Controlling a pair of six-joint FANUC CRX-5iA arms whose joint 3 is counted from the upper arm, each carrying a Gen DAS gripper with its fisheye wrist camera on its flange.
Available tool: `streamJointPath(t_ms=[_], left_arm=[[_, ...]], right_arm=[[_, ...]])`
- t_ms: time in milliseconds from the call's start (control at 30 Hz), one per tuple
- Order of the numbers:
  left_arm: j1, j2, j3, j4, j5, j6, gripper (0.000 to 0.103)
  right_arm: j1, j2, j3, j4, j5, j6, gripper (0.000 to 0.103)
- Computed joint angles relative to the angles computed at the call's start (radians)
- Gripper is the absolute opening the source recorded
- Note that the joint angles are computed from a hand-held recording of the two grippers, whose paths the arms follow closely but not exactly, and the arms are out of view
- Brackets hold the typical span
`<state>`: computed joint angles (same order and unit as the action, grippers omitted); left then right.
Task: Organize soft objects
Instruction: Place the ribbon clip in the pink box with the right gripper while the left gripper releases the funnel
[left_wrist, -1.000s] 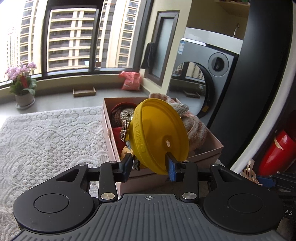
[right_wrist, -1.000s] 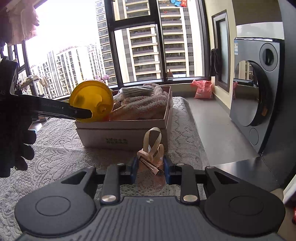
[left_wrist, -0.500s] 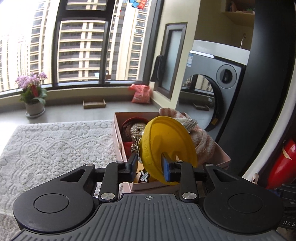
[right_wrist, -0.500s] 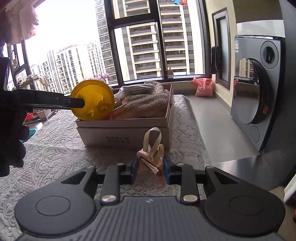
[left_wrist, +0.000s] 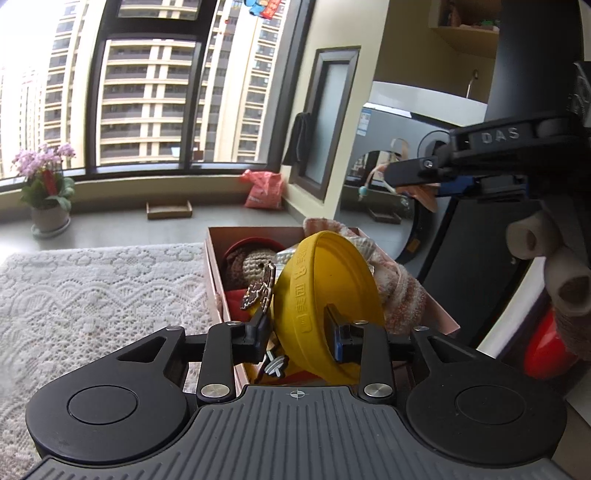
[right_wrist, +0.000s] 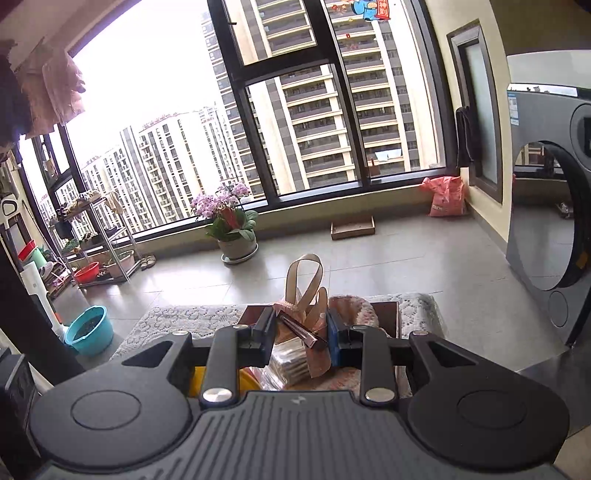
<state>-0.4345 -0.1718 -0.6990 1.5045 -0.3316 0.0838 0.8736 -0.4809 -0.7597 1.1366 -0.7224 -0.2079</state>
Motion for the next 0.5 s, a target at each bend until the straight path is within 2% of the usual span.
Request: streamJointPath(t_ms=[33,100,167,233,267,333,400,467,500], left_arm=[[0.01,-0.006,-0.004,0.002,-0.015,0.004,0.035],[0.017,-0.018,-0.014,0.035,-0.031,-0.024,0.035],[0.03,-0.03,-0.023,0.061,-0.062,-0.044,0.034],[0.042,-0.042,-0.036,0.095,-0.091,-0.068,0.034],[0.043,-0.049,-0.043,0.121,-0.102,-0.089,0.034],[0.049,-0.064,-0.058,0.162,-0.122,-0.121,0.034],[0.059,-0.081,-0.075,0.189,-0.138,-0.138,0.034],[0.075,-0.099,-0.092,0.202,-0.156,-0.143,0.034],[0.08,-0.109,-0.1,0.205,-0.157,-0.146,0.034]], right_arm=[[-0.059,0.059,0.051,-0.051,0.066,0.04,0.028],[-0.124,0.17,0.152,-0.191,0.134,0.146,0.028],[-0.152,0.282,0.267,-0.379,0.126,0.29,0.028],[-0.164,0.383,0.373,-0.533,0.073,0.43,0.028],[-0.169,0.407,0.397,-0.571,0.066,0.47,0.028],[-0.173,0.425,0.4,-0.555,0.07,0.465,0.032],[-0.171,0.41,0.395,-0.559,0.08,0.484,0.062],[-0.155,0.357,0.329,-0.447,0.112,0.4,0.07],[-0.144,0.331,0.301,-0.387,0.11,0.355,0.07]])
